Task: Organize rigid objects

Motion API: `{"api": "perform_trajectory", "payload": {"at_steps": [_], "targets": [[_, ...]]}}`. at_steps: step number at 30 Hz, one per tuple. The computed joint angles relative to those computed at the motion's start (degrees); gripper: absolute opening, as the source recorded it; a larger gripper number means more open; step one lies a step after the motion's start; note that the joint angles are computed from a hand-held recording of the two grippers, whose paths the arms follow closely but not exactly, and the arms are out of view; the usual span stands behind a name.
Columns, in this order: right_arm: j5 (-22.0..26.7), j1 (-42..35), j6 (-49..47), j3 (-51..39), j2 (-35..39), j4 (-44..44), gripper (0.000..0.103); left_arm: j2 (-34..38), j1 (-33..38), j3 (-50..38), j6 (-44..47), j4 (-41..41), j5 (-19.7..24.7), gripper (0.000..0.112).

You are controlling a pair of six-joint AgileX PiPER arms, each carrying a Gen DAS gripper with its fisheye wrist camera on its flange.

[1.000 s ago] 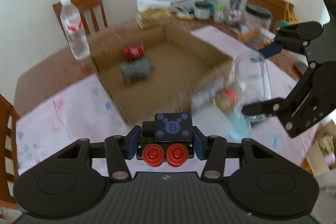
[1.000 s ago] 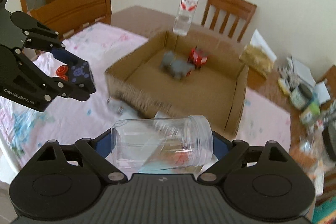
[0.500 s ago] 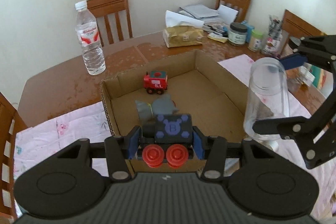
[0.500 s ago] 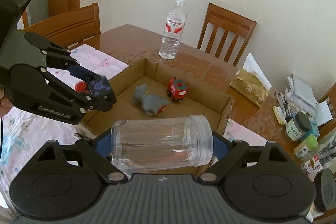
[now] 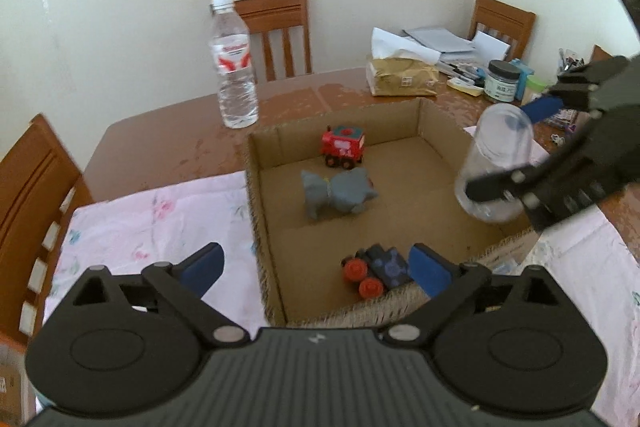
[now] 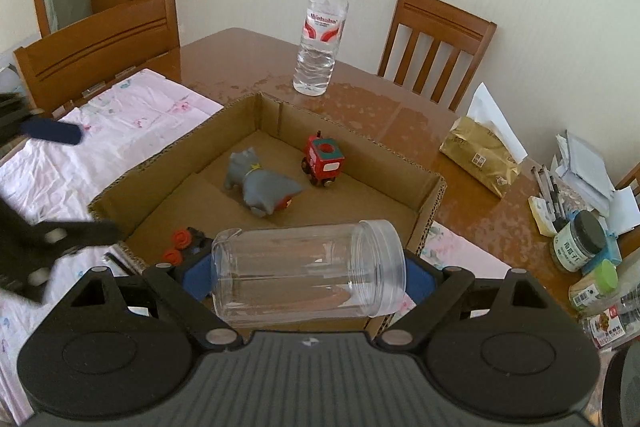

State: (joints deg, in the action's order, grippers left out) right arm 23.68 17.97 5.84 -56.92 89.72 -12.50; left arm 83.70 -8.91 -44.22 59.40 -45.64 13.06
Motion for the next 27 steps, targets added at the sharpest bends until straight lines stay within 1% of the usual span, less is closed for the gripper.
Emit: {"api": "perform_trajectory", "payload": {"at_steps": [2, 3, 6, 9, 13, 15, 17, 18, 20, 23, 27], "targets": [[0.2, -0.6, -1.3, -1.4, 1.5, 1.2, 0.094, -1.9, 0.0, 2.2, -2.8, 1.8, -1.7, 0.102], [0.4, -1.1, -2.4, -2.4, 2.5, 2.3, 0.095, -2.5, 0.2, 2.9, -5.7, 4.3, -2.0, 0.102], [1.6, -2.1, -6.0, -6.0, 5.8, 5.5, 0.095, -3.1, 1.4, 4.2, -11.6, 9.0, -1.6, 0.102], [2.6, -2.4, -5.1, -9.9, 9.5, 3.8, 0.095, -3.2, 3.0, 5.1, -15.9, 12.7, -1.2, 0.102], [3.3, -2.8, -2.0, -15.2, 13.5, 1.3, 0.095, -4.8, 4.8, 7.0, -17.2, 14.2, -1.3, 0.102], [3.9, -2.9, 0.7, -17.8, 15.3, -0.8, 0.103, -5.1, 5.3, 7.3, -18.6, 15.5, -1.1, 0.102], [3.1, -2.7, 2.5, -18.4, 16.0, -2.9, 0.103, -5.4, 5.6, 7.7, -19.1, 16.2, -1.2, 0.102], [3.5, -2.5, 4.3, -18.8, 16.3, -4.6, 0.103, -5.6, 5.7, 7.8, -19.1, 16.2, -1.2, 0.102], [3.7, -2.2, 6.4, -18.5, 16.1, -5.8, 0.103, -5.9, 6.2, 8.2, -17.2, 14.4, -1.1, 0.102], [3.4, -2.2, 6.3, -16.8, 14.6, -4.3, 0.103, -6.1, 6.4, 8.3, -15.0, 12.5, -0.9, 0.102], [3.1, -0.9, 12.2, -12.9, 11.4, -8.1, 0.103, -6.4, 7.1, 8.6, -9.0, 7.7, 0.0, 0.102]]}}
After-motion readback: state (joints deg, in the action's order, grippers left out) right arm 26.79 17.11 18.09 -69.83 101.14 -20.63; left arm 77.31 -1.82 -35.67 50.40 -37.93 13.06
